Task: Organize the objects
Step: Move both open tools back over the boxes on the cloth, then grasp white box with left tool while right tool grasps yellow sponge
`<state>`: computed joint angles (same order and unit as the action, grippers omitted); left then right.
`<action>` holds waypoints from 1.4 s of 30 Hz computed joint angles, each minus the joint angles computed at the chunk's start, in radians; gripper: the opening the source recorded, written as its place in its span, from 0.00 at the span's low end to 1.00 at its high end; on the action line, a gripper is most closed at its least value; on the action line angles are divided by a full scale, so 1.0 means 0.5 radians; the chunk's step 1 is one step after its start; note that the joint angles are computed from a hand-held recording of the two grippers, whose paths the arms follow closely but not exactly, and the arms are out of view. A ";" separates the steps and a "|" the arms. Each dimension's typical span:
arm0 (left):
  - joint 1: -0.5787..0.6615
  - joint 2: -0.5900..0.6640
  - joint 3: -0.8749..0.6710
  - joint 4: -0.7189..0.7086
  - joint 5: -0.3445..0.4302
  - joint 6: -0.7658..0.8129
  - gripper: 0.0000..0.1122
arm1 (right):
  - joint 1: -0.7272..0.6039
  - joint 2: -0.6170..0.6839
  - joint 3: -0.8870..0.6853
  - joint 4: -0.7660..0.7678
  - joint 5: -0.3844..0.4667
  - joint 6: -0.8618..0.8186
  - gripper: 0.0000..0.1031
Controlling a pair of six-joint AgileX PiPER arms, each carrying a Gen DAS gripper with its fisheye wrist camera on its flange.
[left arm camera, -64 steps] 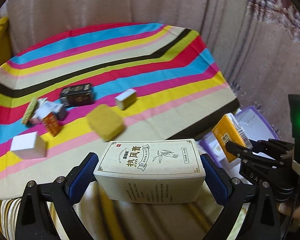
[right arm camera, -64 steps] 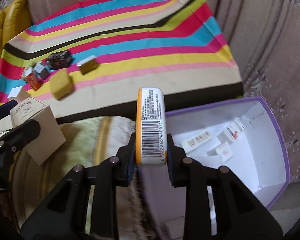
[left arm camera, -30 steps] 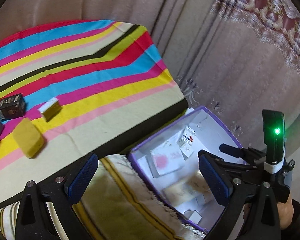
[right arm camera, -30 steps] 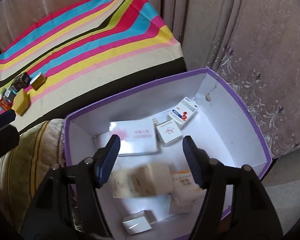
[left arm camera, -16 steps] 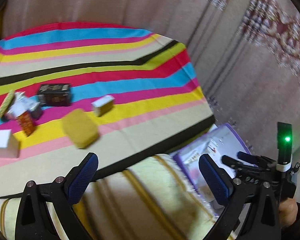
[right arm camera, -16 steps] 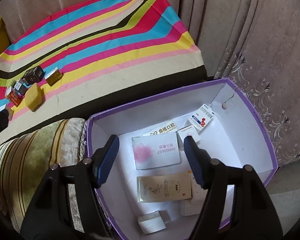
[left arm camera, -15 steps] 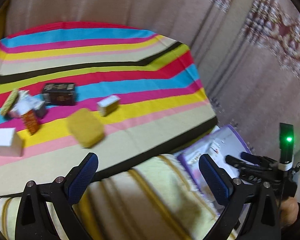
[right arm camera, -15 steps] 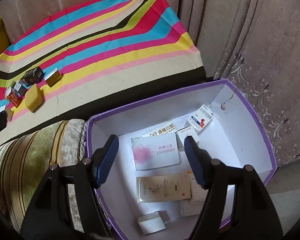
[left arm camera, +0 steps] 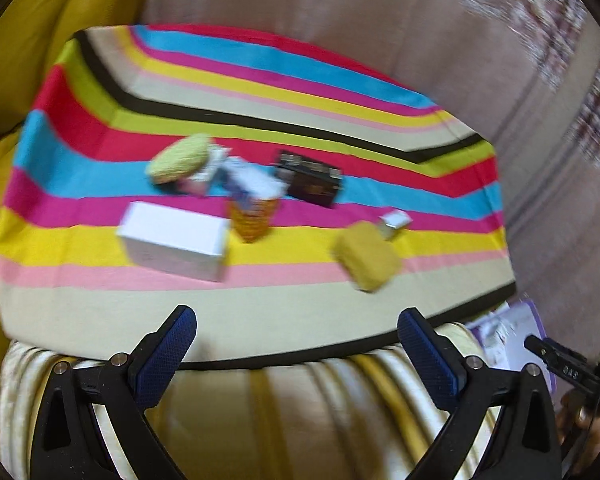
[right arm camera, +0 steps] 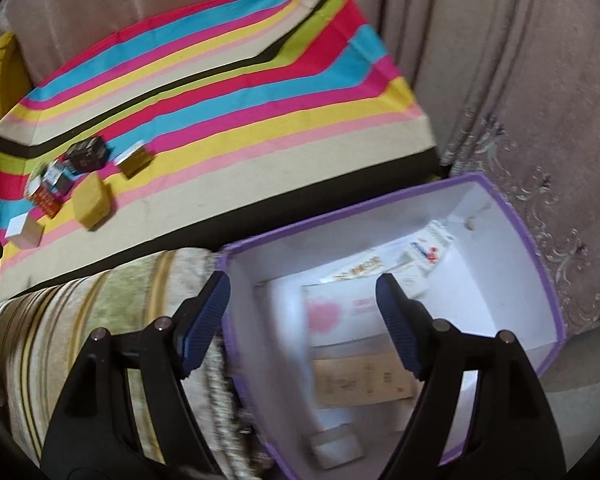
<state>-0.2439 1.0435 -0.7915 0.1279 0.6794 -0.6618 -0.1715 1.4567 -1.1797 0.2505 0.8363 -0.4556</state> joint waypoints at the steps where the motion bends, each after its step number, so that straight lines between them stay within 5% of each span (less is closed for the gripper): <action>1: 0.095 -0.016 0.017 -0.061 0.006 0.081 0.91 | 0.053 0.001 0.006 -0.006 0.000 0.020 0.76; 11: 0.663 0.125 -0.013 -0.403 0.032 0.689 0.91 | 0.525 0.025 0.026 -0.042 -0.046 0.195 0.77; 22: 0.644 0.509 -0.226 -0.115 0.035 0.653 0.91 | 1.049 0.236 -0.140 -0.329 -0.238 0.516 0.81; 28: 0.745 0.610 -0.251 -0.324 -0.042 0.876 0.92 | 1.220 0.432 -0.293 -0.470 -0.242 0.617 0.82; 42: 0.721 0.669 -0.261 -0.404 -0.043 0.823 0.92 | 1.376 0.781 -0.607 -0.741 -0.193 0.787 0.82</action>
<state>0.1166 1.3779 -0.9221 -0.0743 0.6576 -0.2501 0.5165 1.8473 -1.4832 -0.1199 0.7400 -0.0621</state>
